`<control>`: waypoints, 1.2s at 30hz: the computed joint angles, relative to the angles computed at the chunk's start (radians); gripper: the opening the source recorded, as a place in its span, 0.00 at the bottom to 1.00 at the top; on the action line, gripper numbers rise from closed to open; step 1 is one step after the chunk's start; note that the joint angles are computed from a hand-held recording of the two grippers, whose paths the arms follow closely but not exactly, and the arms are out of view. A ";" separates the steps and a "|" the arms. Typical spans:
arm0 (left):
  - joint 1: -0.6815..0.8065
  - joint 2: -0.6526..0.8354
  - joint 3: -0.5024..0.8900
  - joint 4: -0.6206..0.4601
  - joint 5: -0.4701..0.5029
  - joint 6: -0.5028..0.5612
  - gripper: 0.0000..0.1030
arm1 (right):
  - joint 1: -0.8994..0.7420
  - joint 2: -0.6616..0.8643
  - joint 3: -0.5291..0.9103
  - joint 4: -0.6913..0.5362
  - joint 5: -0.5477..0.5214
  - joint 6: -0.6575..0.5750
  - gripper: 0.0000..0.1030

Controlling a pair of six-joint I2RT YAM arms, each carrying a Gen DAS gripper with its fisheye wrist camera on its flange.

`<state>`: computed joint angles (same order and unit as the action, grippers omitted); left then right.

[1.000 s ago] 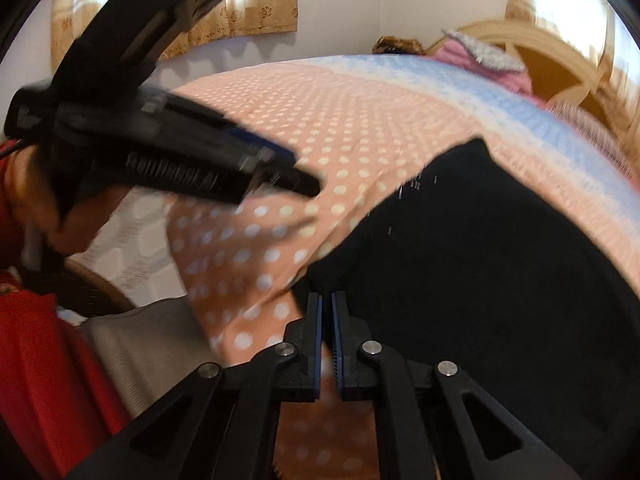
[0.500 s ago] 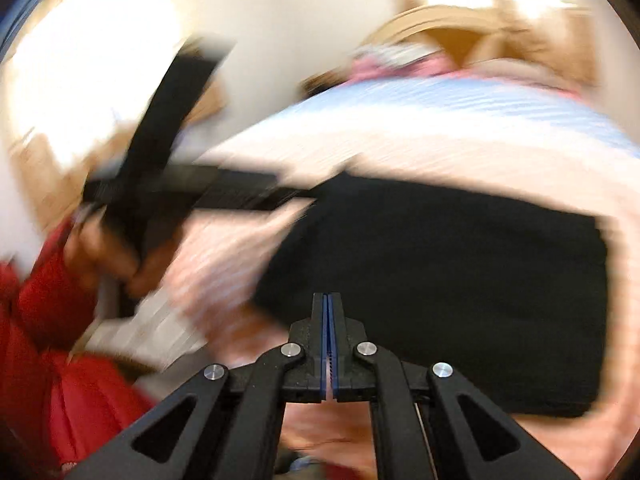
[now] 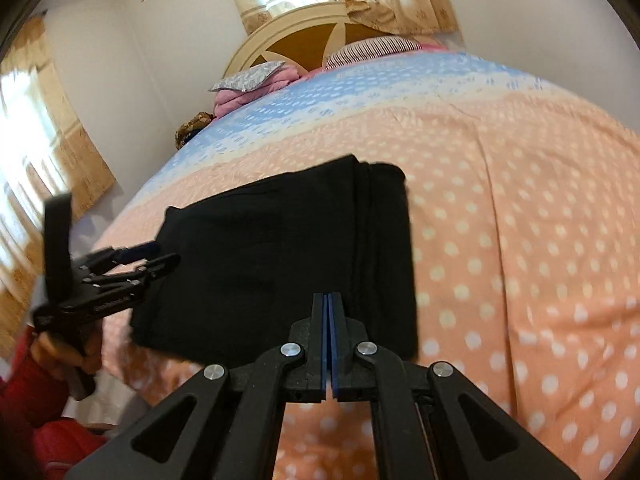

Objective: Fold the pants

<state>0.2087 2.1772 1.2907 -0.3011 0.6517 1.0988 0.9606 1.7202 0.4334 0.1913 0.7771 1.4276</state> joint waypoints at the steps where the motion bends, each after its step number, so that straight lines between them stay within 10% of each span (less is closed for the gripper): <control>1: 0.009 -0.005 0.009 -0.016 0.007 -0.002 0.62 | 0.001 -0.024 -0.014 0.006 0.006 0.011 0.01; 6: 0.060 0.028 0.099 -0.046 0.094 -0.122 0.86 | -0.035 -0.133 -0.059 -0.108 0.136 0.111 0.02; 25: 0.026 0.248 0.365 -0.281 0.008 -0.253 0.97 | -0.177 -0.002 -0.201 0.375 -0.046 0.118 0.02; 36: 0.022 0.235 0.335 -0.247 0.010 -0.248 0.99 | -0.093 0.115 -0.121 0.214 0.072 0.314 0.12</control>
